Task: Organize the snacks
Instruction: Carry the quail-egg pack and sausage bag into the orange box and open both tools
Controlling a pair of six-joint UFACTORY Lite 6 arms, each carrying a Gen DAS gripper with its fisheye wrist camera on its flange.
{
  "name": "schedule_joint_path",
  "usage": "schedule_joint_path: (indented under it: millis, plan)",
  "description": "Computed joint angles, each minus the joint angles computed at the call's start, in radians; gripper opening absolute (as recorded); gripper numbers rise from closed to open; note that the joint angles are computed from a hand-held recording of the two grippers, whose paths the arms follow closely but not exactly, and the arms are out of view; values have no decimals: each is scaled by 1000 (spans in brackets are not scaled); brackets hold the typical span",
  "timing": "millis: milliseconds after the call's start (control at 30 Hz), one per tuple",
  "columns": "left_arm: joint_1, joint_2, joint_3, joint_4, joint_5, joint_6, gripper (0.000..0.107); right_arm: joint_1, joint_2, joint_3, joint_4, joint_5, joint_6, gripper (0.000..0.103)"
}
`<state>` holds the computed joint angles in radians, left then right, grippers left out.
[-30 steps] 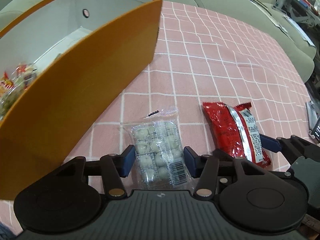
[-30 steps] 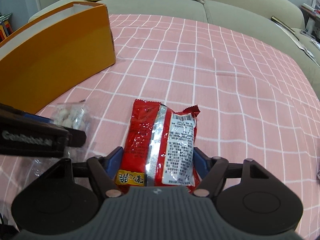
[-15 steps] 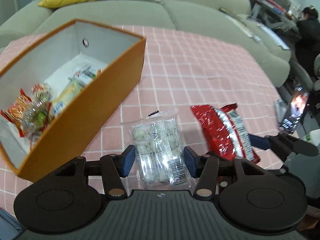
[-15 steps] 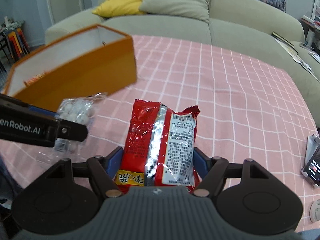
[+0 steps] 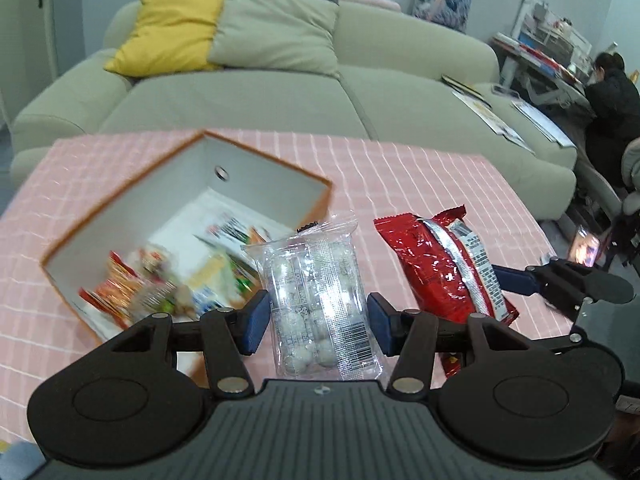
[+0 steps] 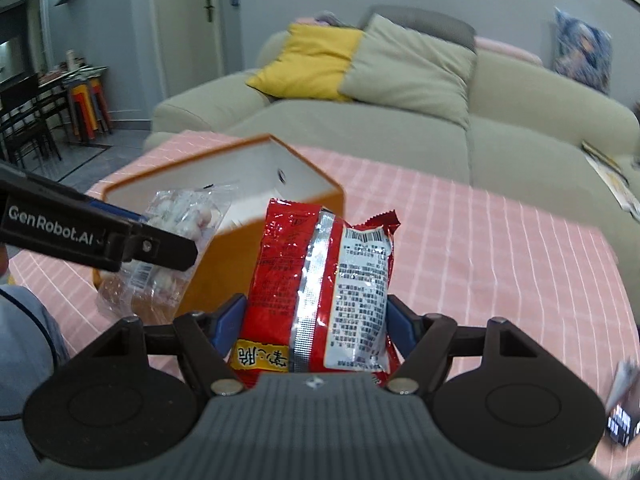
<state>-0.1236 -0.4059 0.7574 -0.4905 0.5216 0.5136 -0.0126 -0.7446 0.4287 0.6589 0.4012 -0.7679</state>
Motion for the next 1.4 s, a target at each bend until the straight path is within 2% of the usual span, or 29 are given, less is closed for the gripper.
schedule_joint_path:
  millis: [200, 467, 733, 867, 967, 1100, 1267, 1400]
  plan:
    - [132, 94, 140, -40, 47, 124, 60, 140, 211, 195, 30, -85, -42, 71]
    - [201, 227, 291, -32, 52, 196, 60, 249, 536, 484, 128, -133, -180, 71]
    - [244, 442, 448, 3, 22, 206, 60, 307, 909, 822, -14, -138, -83, 71]
    - [267, 575, 534, 6, 32, 219, 60, 315, 1112, 1026, -169, -91, 58, 71]
    - [287, 687, 609, -9, 60, 250, 60, 306, 1237, 1155, -144, -32, 19, 71]
    - [302, 823, 709, -16, 100, 261, 60, 306, 1399, 1334, -232, 63, 68, 71]
    - [285, 933, 791, 34, 114, 232, 60, 319, 1585, 1565, -347, 174, 131, 71]
    - [262, 991, 850, 74, 114, 168, 60, 337, 1757, 1817, -485, 273, 212, 71]
